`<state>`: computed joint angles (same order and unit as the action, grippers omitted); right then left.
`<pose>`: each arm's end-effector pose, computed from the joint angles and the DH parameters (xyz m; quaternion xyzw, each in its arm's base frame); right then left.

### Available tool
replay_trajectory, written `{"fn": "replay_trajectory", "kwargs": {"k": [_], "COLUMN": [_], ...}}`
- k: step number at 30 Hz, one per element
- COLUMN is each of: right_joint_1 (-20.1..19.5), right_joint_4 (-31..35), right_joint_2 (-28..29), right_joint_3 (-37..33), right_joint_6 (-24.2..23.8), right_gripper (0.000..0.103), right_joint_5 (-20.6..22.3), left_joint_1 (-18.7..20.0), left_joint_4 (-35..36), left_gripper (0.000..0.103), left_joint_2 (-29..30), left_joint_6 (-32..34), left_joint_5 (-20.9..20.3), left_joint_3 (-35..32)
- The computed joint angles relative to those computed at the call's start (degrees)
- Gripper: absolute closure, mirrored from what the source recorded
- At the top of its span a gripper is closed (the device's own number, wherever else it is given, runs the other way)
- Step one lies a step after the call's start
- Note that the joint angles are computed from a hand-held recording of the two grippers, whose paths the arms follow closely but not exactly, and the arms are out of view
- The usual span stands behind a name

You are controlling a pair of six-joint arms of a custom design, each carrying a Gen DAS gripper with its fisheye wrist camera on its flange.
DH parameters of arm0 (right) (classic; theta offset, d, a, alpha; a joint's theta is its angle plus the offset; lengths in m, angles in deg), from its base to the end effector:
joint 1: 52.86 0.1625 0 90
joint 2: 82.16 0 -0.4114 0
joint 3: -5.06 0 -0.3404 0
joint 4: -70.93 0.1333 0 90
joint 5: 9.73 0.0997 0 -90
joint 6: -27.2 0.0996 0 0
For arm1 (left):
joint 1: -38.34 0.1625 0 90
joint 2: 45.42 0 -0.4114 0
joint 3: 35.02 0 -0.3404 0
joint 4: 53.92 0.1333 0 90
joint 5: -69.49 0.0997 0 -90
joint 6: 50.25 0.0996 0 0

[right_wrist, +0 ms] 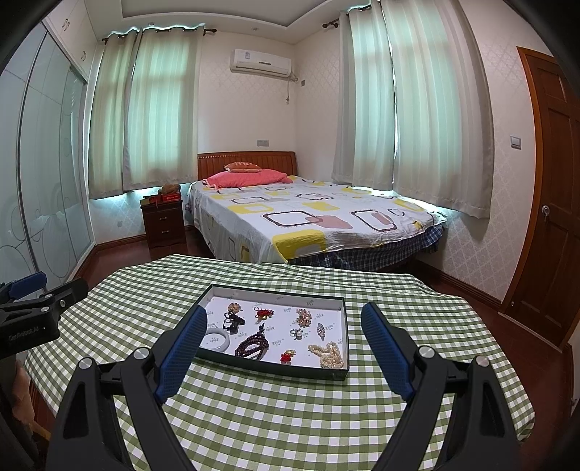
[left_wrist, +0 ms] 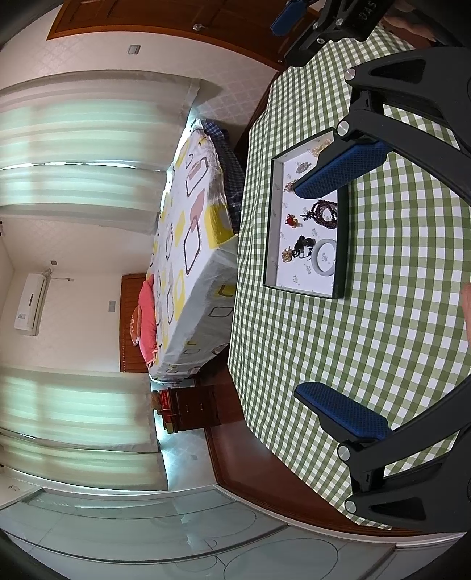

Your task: Organize jewelry

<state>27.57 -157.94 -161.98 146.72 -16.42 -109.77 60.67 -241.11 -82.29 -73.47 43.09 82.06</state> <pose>0.0559 -0.3657 0.3425 0.1761 -0.7612 0.5240 0.3389 -0.3736 -0.3940 0.0607 0.2459 0.8076 -0.4594 0.2762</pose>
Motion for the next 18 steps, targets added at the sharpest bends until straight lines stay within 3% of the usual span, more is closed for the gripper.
{"fn": "replay_trajectory", "kwargs": {"k": [7,14,18], "right_joint_1": [0.0,-0.4,-0.6], "right_joint_4": [0.1,0.6,0.9], "right_joint_2": [0.1,0.0,-0.1], "right_joint_3": [0.2,0.4,0.5], "right_joint_6": [-0.1,-0.1,0.0], "right_gripper": [0.019,0.019,0.019], "right_joint_5": [-0.1,0.2,0.2], "left_joint_1": [0.2,0.9,1.4], "left_joint_4": [2.6,5.2,3.9], "left_gripper": [0.004,0.004,0.004], "left_joint_2": [0.1,-0.4,0.5], "left_joint_6": [-1.9,-3.0,-1.8], "left_joint_5": [0.7,-1.8,-1.2], "left_joint_3": [-0.2,-0.4,-0.7]}}
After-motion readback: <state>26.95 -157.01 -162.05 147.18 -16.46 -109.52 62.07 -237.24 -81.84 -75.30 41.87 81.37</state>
